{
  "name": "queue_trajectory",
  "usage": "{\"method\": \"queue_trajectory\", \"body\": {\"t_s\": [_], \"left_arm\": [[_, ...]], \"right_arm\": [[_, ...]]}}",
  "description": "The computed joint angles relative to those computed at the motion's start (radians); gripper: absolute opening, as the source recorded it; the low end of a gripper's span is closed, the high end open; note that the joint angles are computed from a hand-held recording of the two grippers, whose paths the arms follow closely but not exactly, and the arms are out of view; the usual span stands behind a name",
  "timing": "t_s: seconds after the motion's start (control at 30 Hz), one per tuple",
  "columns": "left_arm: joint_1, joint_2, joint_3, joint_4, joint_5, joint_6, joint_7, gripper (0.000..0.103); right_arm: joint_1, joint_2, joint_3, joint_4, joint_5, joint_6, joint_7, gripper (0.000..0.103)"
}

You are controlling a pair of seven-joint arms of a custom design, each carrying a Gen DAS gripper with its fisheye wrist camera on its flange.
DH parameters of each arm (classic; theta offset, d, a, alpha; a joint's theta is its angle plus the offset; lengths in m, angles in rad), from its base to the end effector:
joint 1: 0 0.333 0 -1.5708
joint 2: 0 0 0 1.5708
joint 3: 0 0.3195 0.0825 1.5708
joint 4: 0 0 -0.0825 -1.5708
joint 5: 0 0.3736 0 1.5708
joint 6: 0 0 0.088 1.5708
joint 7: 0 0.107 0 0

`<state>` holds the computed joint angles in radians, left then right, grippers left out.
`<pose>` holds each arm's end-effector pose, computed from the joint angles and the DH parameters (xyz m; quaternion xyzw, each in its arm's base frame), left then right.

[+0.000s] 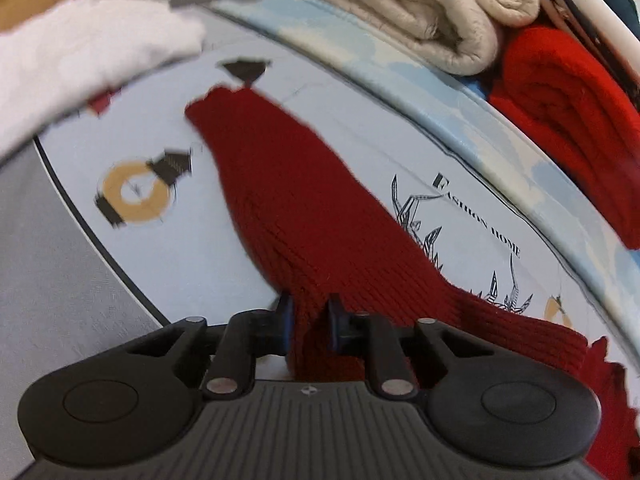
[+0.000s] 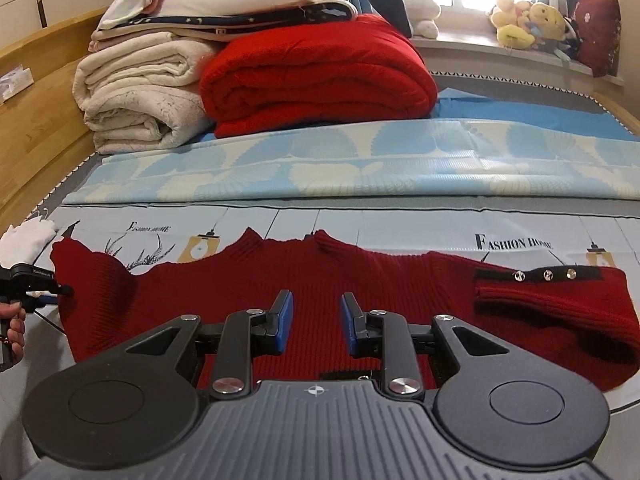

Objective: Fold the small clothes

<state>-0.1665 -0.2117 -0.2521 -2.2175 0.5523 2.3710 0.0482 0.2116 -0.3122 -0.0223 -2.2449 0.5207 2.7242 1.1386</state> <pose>0.4652 -0.2076 0.5099 -0.8783 0.3738 -0.2094 0.2120 0.4901 0.0739 0.5899 -0.7114 0.5653 -0.1755 0.3789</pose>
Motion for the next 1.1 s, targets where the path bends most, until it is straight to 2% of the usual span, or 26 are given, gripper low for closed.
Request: {"method": "queue_trajectory", "body": {"t_s": [0.17, 0.27, 0.37, 0.47, 0.53, 0.57, 0.63, 0.67, 0.7, 0.73, 0.83, 0.97, 1.1], "left_arm": [[-0.047, 0.073, -0.071, 0.224, 0.136, -0.271, 0.042, 0.016], [-0.112, 0.121, -0.112, 0.368, 0.248, -0.360, 0.091, 0.016], [-0.202, 0.203, -0.140, 0.514, 0.315, -0.399, 0.239, 0.016], [-0.299, 0.306, -0.165, 0.640, 0.342, -0.391, 0.396, 0.016], [-0.349, 0.366, -0.174, 0.685, 0.310, -0.331, 0.454, 0.020], [-0.359, 0.383, -0.175, 0.683, 0.268, -0.267, 0.465, 0.024], [-0.337, 0.397, -0.191, 0.644, 0.134, -0.118, 0.474, 0.051], [-0.350, 0.413, -0.175, 0.651, 0.040, -0.097, 0.495, 0.052], [-0.352, 0.438, -0.175, 0.685, -0.042, -0.129, 0.523, 0.052], [-0.352, 0.437, -0.165, 0.685, -0.079, -0.122, 0.515, 0.052], [-0.361, 0.368, -0.095, 0.603, -0.064, -0.055, 0.403, 0.052], [-0.352, 0.316, -0.047, 0.556, -0.026, -0.142, 0.239, 0.052], [-0.298, 0.304, -0.043, 0.515, -0.174, -0.135, 0.199, 0.052]], "right_arm": [[-0.032, 0.009, 0.024, 0.011, -0.074, -0.027, 0.060, 0.028], [-0.059, 0.022, 0.039, 0.029, -0.141, -0.070, 0.131, 0.028], [-0.072, 0.029, 0.035, 0.044, -0.171, -0.117, 0.186, 0.028], [-0.071, 0.028, 0.022, 0.054, -0.162, -0.142, 0.206, 0.028], [-0.075, 0.025, 0.019, 0.054, -0.163, -0.141, 0.217, 0.028], [-0.081, 0.023, 0.022, 0.053, -0.175, -0.139, 0.230, 0.028], [-0.094, 0.021, 0.027, 0.053, -0.200, -0.146, 0.261, 0.028], [-0.098, 0.022, 0.028, 0.055, -0.207, -0.151, 0.277, 0.028], [-0.102, 0.020, 0.029, 0.055, -0.214, -0.154, 0.293, 0.028], [-0.106, 0.019, 0.031, 0.054, -0.224, -0.155, 0.307, 0.028], [-0.109, 0.015, 0.031, 0.052, -0.241, -0.151, 0.331, 0.028], [-0.097, 0.016, 0.027, 0.049, -0.235, -0.134, 0.319, 0.028], [-0.080, 0.029, 0.024, 0.052, -0.218, -0.147, 0.298, 0.028]]}}
